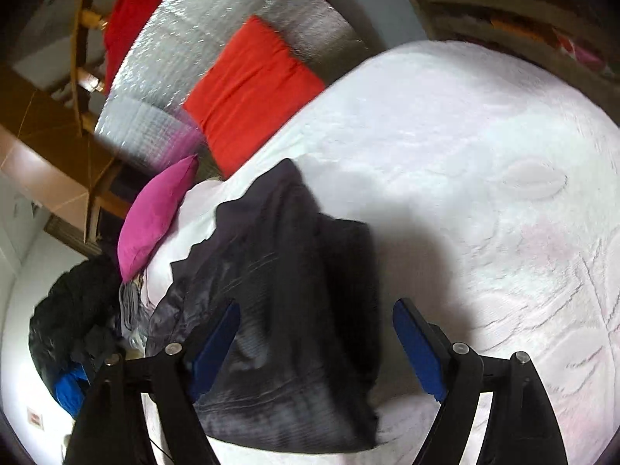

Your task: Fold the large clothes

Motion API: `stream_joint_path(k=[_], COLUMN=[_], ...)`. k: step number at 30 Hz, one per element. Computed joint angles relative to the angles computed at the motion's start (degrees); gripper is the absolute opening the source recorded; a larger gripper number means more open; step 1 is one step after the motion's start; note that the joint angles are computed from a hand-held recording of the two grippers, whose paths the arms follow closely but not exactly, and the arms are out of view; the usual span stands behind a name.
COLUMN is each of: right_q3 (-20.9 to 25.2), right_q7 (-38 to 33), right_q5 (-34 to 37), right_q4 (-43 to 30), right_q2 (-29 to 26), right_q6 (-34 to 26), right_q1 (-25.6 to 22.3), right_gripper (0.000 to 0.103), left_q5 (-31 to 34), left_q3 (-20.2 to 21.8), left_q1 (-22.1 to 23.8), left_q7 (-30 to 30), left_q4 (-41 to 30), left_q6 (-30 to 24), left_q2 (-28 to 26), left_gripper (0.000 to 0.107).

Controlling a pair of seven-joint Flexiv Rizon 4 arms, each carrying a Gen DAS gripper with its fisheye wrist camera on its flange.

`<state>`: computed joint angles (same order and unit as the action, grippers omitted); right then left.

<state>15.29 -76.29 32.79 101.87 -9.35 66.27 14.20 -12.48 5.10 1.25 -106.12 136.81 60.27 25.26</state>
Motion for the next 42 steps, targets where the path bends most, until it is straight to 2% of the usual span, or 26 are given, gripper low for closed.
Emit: stream_joint_path(k=[4,10,13,15,19,22,23,25,26,28,31,34,35,36,37,38,39,41,42], right_q3=[0.8,1.4,1.4,1.5,1.3,1.9,2.0,2.3,2.6,3.0,3.9,3.2,3.2,3.2,3.0,2.8,2.7,3.2,3.3], right_q7=[-5.2,-13.2,-16.6,-18.8,-20.7,-23.7,-24.3,-25.6,-26.4,-27.2,-28.8,-26.2,-25.5,-24.6,-23.1,-21.5,-19.7,-18.6,-18.0], right_q5=[5.8,14.7,17.1,19.2,20.0,22.6,23.1,24.3,25.3,26.4,27.1,22.9,22.5,22.1,21.2,20.2,19.3,19.3,18.9], right_q4=[-3.2,-6.1,-7.6,-8.9,-11.1,-13.4,-14.1,-16.0,-16.9,-18.7,-20.9,-20.4,-20.1,-19.6,-18.9,-18.4,-17.8,-17.5,-17.3], right_q2=[-2.2,-4.2,-5.4,-6.3,-8.1,-9.4,-9.8,-11.1,-11.8,-13.4,-15.1,-14.8,-14.6,-14.3,-14.0,-13.8,-13.5,-13.4,-13.0], right_q6=[-3.8,-9.9,-12.9,-14.9,-18.1,-21.2,-22.1,-25.0,-26.3,-28.4,-30.5,-27.3,-26.3,-24.9,-23.3,-22.1,-20.9,-20.4,-19.9], right_q1=[-2.2,-5.6,-6.4,-7.1,-7.1,-8.3,-8.5,-9.0,-9.3,-9.2,-8.7,-5.4,-5.1,-4.7,-4.0,-3.5,-3.0,-3.5,-3.3], right_gripper=[0.084,0.084,0.084,0.084,0.088,0.097,0.097,0.097,0.097,0.098,0.099,0.1,0.098,0.092,0.088,0.079,0.067,0.053,0.051], left_q5=[-0.2,-5.5,-13.2,-20.7,-31.5,-36.1,-40.0,-51.0,-51.6,-46.5,-45.1,-49.2,-50.9,-51.1,-50.5,-48.1,-45.9,-46.1,-46.5], left_q3=[0.2,2.0,3.6,4.8,4.7,3.7,3.8,4.3,3.8,0.9,-1.4,-1.9,-2.1,-2.2,-2.4,-2.5,-2.5,-2.0,-2.0], left_q1=[-0.4,-2.8,-5.8,-8.5,-10.6,-10.9,-12.0,-14.4,-14.5,-12.1,-11.9,-13.2,-13.7,-13.8,-13.7,-13.2,-12.8,-13.2,-13.3], left_q7=[1.8,7.7,13.2,18.4,26.5,31.5,34.8,42.8,43.0,40.6,40.0,41.2,41.8,41.8,41.0,39.1,37.2,36.9,36.9], left_q4=[-0.9,-0.6,0.5,1.1,1.3,1.4,1.4,0.6,0.3,-0.5,-1.0,-0.6,-0.3,-0.2,0.1,0.4,0.6,0.6,0.2], left_q6=[-0.3,-0.2,2.0,3.1,2.2,2.2,1.7,-3.4,-3.8,-3.3,-1.4,0.8,1.8,2.3,2.9,3.4,4.0,5.0,5.8], left_q2=[-1.7,-4.3,-5.6,-6.7,-8.5,-9.0,-9.2,-10.4,-10.9,-12.2,-13.0,-13.0,-12.8,-12.7,-12.5,-12.2,-11.8,-11.7,-12.1], left_gripper=[0.103,0.103,0.103,0.103,0.103,0.103,0.103,0.103,0.103,0.103,0.103,0.103,0.103,0.103,0.098,0.086,0.08,0.061,0.056])
